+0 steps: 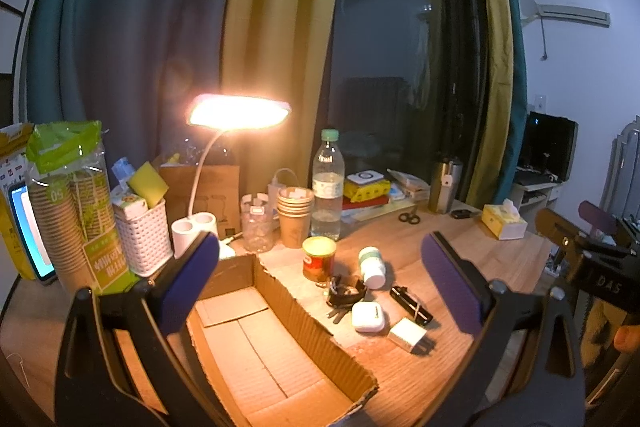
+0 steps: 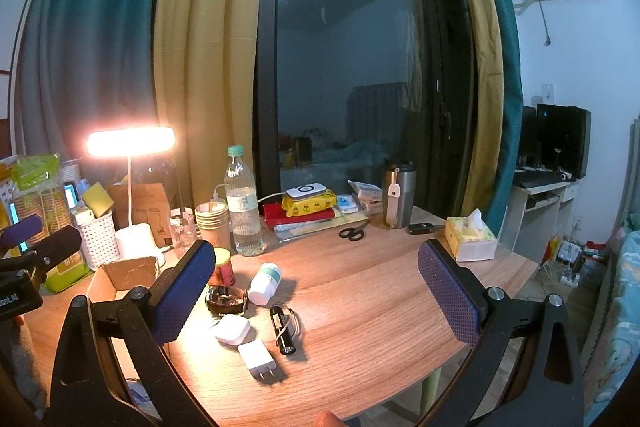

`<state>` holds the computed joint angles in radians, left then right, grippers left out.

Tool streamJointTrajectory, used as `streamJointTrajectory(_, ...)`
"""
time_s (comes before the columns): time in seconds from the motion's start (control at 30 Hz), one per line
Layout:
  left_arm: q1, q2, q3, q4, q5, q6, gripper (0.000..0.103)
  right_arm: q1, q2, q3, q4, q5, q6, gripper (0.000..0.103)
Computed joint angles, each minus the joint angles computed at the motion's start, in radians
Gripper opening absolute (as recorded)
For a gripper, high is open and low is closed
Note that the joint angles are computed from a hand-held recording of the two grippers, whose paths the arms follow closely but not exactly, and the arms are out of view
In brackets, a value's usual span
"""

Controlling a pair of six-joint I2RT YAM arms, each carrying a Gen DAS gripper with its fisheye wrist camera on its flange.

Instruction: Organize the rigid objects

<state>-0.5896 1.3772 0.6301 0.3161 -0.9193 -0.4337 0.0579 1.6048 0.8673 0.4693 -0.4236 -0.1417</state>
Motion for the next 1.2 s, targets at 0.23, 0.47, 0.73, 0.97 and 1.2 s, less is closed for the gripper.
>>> streamJointTrajectory(0.23,0.0,0.003,0.001,0.001,-0.002,-0.002,0.101,0.004,-0.003,0.004,-0.011,0.001,-0.002,0.103)
streamJointTrajectory(0.47,0.002,0.001,0.001,0.004,-0.001,0.001,0.101,0.017,0.004,-0.004,0.006,0.01,0.001,0.103)
streamJointTrajectory(0.73,-0.004,0.003,-0.008,0.022,-0.009,0.009,0.101,0.016,0.004,-0.003,0.004,0.006,-0.002,0.103)
streamJointTrajectory(0.97,-0.01,0.001,-0.007,0.016,-0.016,0.001,0.101,0.017,0.004,-0.003,0.004,0.007,-0.003,0.103)
streamJointTrajectory(1.2,-0.01,0.0,-0.007,0.011,-0.016,-0.002,0.101,0.015,0.003,-0.001,0.0,0.005,-0.002,0.103)
